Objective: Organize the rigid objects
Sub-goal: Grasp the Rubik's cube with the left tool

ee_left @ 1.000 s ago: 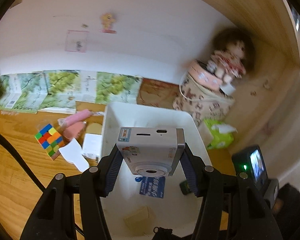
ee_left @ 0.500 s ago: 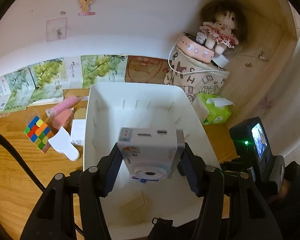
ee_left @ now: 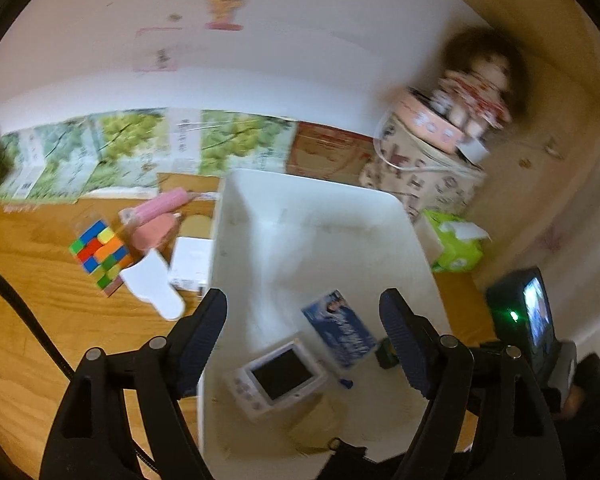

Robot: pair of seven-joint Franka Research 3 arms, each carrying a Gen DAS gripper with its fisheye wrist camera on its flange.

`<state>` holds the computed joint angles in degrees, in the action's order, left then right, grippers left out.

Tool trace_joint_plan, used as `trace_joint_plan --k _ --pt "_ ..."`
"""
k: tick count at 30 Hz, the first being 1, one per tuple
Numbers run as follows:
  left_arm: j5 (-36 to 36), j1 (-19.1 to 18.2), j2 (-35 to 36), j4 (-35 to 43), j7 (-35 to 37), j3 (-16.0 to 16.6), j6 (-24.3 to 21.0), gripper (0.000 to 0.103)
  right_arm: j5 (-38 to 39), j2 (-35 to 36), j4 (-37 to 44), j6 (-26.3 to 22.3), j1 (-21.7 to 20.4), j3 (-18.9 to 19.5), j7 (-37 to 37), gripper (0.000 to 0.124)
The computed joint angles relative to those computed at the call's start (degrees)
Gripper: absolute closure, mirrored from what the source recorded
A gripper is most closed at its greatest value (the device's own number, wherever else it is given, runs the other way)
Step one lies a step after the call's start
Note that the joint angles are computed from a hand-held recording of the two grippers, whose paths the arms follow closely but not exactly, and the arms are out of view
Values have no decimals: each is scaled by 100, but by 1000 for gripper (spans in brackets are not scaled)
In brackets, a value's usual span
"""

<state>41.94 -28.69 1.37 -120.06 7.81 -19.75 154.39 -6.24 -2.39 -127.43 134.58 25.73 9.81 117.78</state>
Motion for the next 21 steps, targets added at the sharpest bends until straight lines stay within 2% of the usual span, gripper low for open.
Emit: trace_joint_plan --k 8,12,21 --pt "-40 280 -326 -291 -829 103 -411 22 -22 121 108 -48 30 -5 -28 114" --pt "-596 475 -380 -372 -841 177 -607 21 6 191 153 -56 52 -16 -36 114" --pt "-1663 848 -262 -537 -1115 362 -665 21 23 371 296 -148 85 -67 -133 114"
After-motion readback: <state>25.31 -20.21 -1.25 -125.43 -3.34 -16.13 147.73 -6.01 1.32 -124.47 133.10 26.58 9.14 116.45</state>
